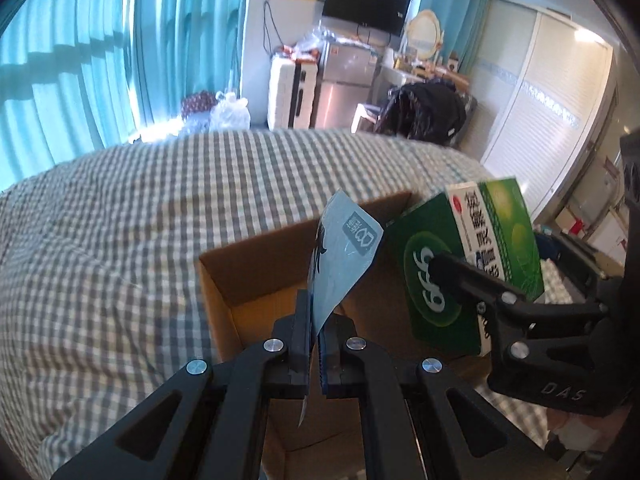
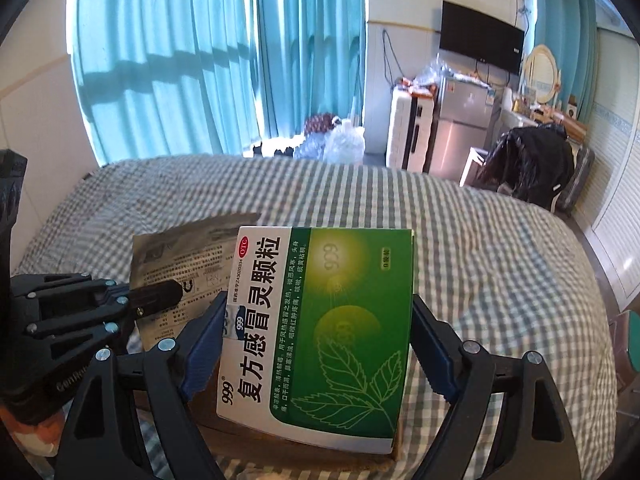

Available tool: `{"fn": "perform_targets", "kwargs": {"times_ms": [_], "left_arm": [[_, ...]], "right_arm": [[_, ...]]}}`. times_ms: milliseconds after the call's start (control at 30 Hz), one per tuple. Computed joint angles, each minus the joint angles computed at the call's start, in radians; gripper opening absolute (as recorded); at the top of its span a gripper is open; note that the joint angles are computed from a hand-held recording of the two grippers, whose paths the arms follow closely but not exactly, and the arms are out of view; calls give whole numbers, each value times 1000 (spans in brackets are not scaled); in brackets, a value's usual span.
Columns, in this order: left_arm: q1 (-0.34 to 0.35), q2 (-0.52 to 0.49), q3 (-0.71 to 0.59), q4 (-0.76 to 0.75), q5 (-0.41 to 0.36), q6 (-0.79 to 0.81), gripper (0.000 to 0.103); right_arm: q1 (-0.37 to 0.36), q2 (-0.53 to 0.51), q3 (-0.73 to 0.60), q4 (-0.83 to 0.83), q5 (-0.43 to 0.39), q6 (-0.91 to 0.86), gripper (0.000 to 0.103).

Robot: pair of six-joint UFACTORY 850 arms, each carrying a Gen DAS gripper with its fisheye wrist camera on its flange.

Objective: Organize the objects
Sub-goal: 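Lower the leaflet and medicine box into the cardboard box and open both grippers, then move both tools back toward the remaining items on the bed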

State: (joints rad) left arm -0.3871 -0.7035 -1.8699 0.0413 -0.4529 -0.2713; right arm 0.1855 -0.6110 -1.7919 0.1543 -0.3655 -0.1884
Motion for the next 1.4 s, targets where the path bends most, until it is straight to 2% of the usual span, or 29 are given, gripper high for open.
{"fn": "perform_targets", "kwargs": {"times_ms": [200, 300, 367, 400, 433, 467, 500, 533, 567, 700, 833, 1067, 1200, 1333, 1400], "left_arm": [[3, -3, 22, -50, 2, 14, 5], [-7, 13, 19, 17, -26, -47, 15], [-12, 38, 31, 33, -29, -64, 29], [-15, 52, 37, 47, -27, -79, 33], [-18, 72, 48, 70, -25, -101, 42], [-21, 93, 65, 90, -17, -120, 56], [-24, 119, 87, 108, -3, -137, 64], [-27, 153, 118, 144, 14, -169, 78], [-31, 181, 143, 183, 29, -201, 82], [-52, 306, 236, 344, 33, -322, 83], [-63, 427, 321, 486, 43, -448, 91], [-89, 606, 456, 701, 26, -632, 98], [-113, 676, 547, 851, -2, -779, 99], [-129, 722, 633, 920, -18, -880, 99], [-147, 737, 684, 1032, -37, -1008, 99]], "right_arm": [[-24, -8, 18, 183, -11, -126, 88], [-31, 21, 45, 225, 20, -148, 94], [-28, 55, 69, 177, 42, -112, 96], [-25, 74, 80, 140, 48, -86, 96], [-21, 95, 95, 95, 60, -51, 96], [-16, 111, 101, 42, 65, -3, 96], [-12, 132, 111, -13, 70, 47, 96], [-10, 153, 121, -39, 74, 70, 97], [-5, 180, 139, -60, 81, 92, 97], [14, 299, 216, -193, 98, 212, 97], [40, 429, 297, -378, 101, 378, 98], [97, 619, 401, -598, 77, 561, 98], [131, 702, 478, -700, 80, 627, 98], [149, 767, 590, -758, 112, 671, 98], [150, 788, 655, -775, 138, 699, 98]]}}
